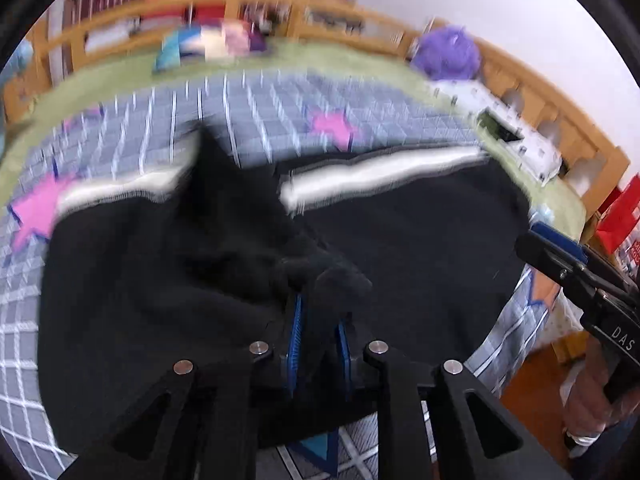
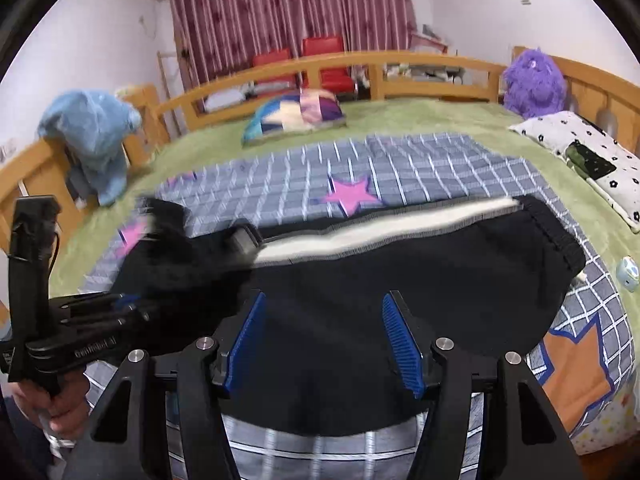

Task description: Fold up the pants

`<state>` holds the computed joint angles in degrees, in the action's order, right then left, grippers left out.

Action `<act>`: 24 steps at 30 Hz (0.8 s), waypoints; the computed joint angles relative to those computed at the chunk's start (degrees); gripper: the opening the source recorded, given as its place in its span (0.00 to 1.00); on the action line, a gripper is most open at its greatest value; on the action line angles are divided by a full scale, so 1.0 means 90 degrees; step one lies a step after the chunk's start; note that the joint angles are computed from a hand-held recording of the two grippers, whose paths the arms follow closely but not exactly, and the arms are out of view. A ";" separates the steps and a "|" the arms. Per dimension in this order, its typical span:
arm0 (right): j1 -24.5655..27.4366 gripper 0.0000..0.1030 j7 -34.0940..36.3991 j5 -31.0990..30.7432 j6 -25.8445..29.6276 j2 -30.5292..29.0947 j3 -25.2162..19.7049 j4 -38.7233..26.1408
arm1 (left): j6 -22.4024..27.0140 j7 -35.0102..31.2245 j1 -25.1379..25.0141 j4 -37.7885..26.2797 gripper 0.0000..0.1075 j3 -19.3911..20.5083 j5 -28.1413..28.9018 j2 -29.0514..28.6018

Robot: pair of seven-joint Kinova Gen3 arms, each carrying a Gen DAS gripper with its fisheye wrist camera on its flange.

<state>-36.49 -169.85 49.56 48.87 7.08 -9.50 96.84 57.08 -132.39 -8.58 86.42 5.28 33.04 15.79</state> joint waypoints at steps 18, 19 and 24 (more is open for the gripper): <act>0.1909 0.17 0.3504 -0.3724 -0.2574 0.2061 -0.0900 -0.1056 | 0.0744 0.0574 -0.1511 -0.0234 0.64 -0.0754 0.0766 -0.0327; 0.1657 0.13 0.3658 -0.3689 -0.2730 0.1977 -0.0605 -0.0946 | 0.0663 0.0669 -0.1441 -0.0268 0.64 -0.0752 0.0614 -0.0349; 0.0889 0.12 0.3312 -0.4083 -0.3499 0.0870 0.0801 0.0106 | 0.0311 0.1187 -0.1134 -0.0256 0.64 -0.0728 0.0057 -0.0473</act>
<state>-28.50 -140.05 12.82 17.38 14.91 -2.29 97.79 59.88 -121.71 -18.79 84.11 -1.28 33.55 11.53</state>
